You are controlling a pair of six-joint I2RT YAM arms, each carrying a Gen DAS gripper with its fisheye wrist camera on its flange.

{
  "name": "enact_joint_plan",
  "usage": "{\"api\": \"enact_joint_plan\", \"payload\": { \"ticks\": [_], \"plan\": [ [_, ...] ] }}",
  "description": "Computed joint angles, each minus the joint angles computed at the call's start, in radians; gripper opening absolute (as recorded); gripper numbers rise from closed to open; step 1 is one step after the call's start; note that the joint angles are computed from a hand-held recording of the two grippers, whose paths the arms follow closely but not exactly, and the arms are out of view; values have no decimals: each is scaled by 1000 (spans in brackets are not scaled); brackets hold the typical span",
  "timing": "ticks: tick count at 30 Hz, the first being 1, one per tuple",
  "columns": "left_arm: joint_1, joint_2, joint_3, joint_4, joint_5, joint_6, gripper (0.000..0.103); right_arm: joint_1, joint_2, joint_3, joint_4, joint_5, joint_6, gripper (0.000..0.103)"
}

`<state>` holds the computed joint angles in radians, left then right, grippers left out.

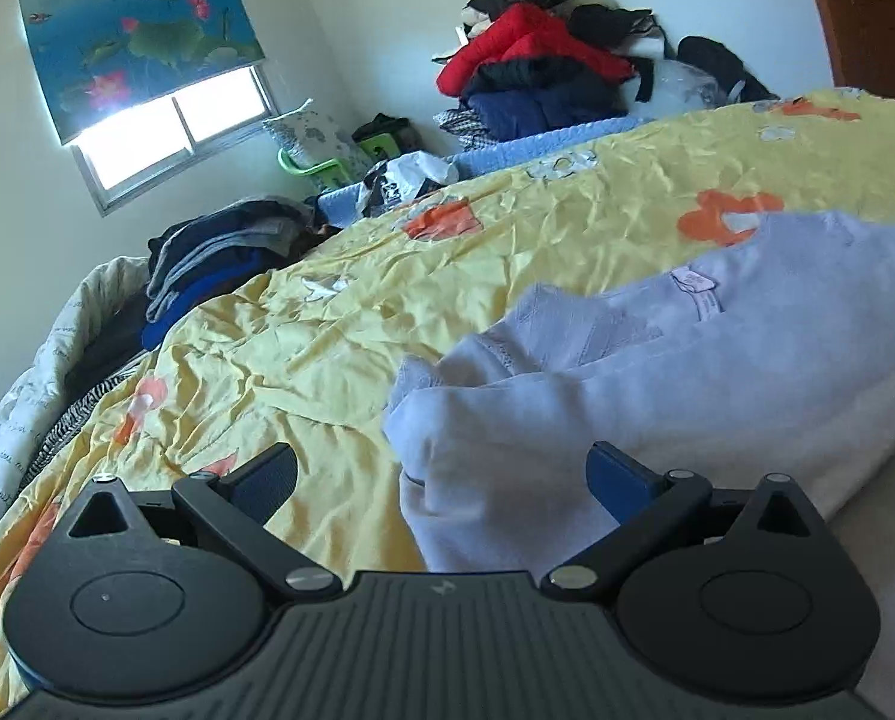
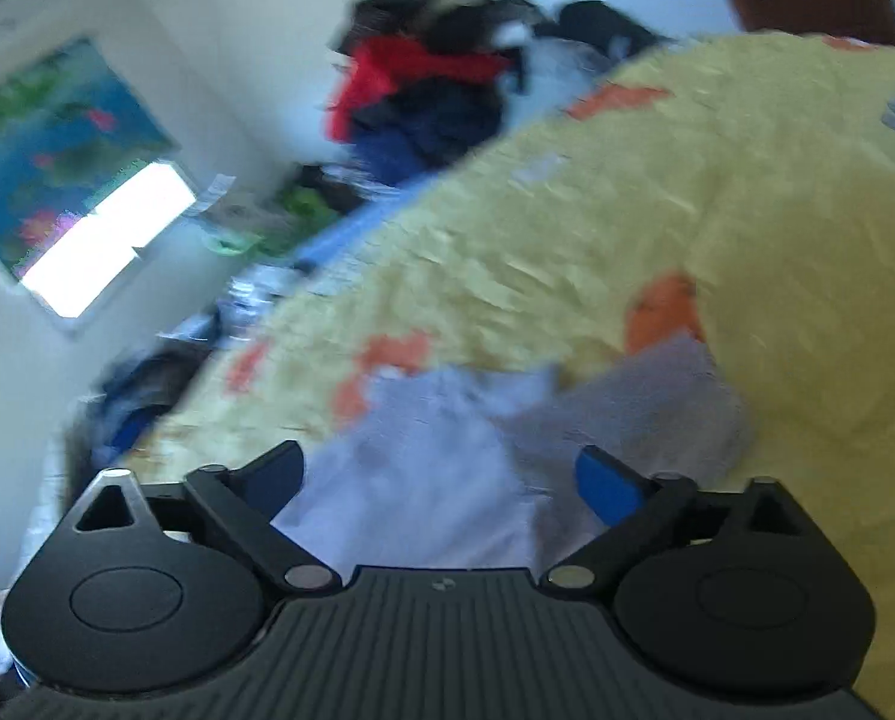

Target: Fold small clothes

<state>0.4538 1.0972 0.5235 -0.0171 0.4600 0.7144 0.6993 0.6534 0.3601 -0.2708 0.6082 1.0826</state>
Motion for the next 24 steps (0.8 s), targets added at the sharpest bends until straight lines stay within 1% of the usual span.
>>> {"api": "enact_joint_plan", "payload": {
  "ticks": [1, 3, 4, 5, 8, 9, 11, 12, 13, 14, 15, 16, 17, 18, 19, 21, 22, 23, 24],
  "plan": [
    [-6, 10, 8, -10, -11, 12, 103, 8, -49, 1, -35, -35, -4, 100],
    [-29, 45, 8, 17, -63, 12, 103, -80, -80, -26, -8, -238, -29, 99],
    [-31, 65, 10, 29, -73, 2, 103, -131, -49, -38, 40, -324, -30, 99],
    [-27, 77, 14, 32, -65, -10, 103, -140, -9, -44, 76, -342, -21, 99],
    [-24, 101, 33, 29, -65, -37, 103, -169, 163, -24, 193, -319, -108, 99],
    [-24, 96, 37, 21, -69, -38, 103, -183, 191, -5, 194, -317, -116, 99],
    [-10, 59, 27, 16, -65, -31, 103, -140, 218, 56, 120, -267, -52, 97],
    [5, 40, 19, 13, -50, -22, 103, -93, 191, 64, 93, -222, -39, 98],
    [19, 27, 19, -3, -32, -13, 103, -38, 153, 62, 76, -171, -44, 100],
    [35, 18, 26, -34, -10, 0, 103, -18, 150, 49, 106, -151, -72, 101],
    [46, 11, 31, -59, 6, 5, 103, 41, 108, 47, 61, -101, -68, 103],
    [55, 3, 34, -81, 21, 7, 103, 77, 104, 62, 13, -83, -56, 103],
    [60, -4, 35, -102, 34, 10, 103, 64, 150, 73, 40, -109, -77, 103],
    [60, -8, 37, -119, 41, 12, 103, 54, 180, 78, 39, -133, -80, 102],
    [55, -12, 37, -134, 39, 13, 103, 37, 217, 83, 43, -151, -81, 99],
    [47, -29, 29, -152, 23, 14, 103, -8, 283, 78, 91, -188, -110, 97],
    [53, -42, 27, -169, 31, 19, 103, 9, 296, 98, 70, -165, -108, 96],
    [70, -52, 31, -198, 55, 31, 103, 37, 313, 139, 10, -127, -92, 97],
    [81, -55, 37, -224, 72, 38, 103, 69, 326, 168, -28, -85, -83, 100]
  ]
}}
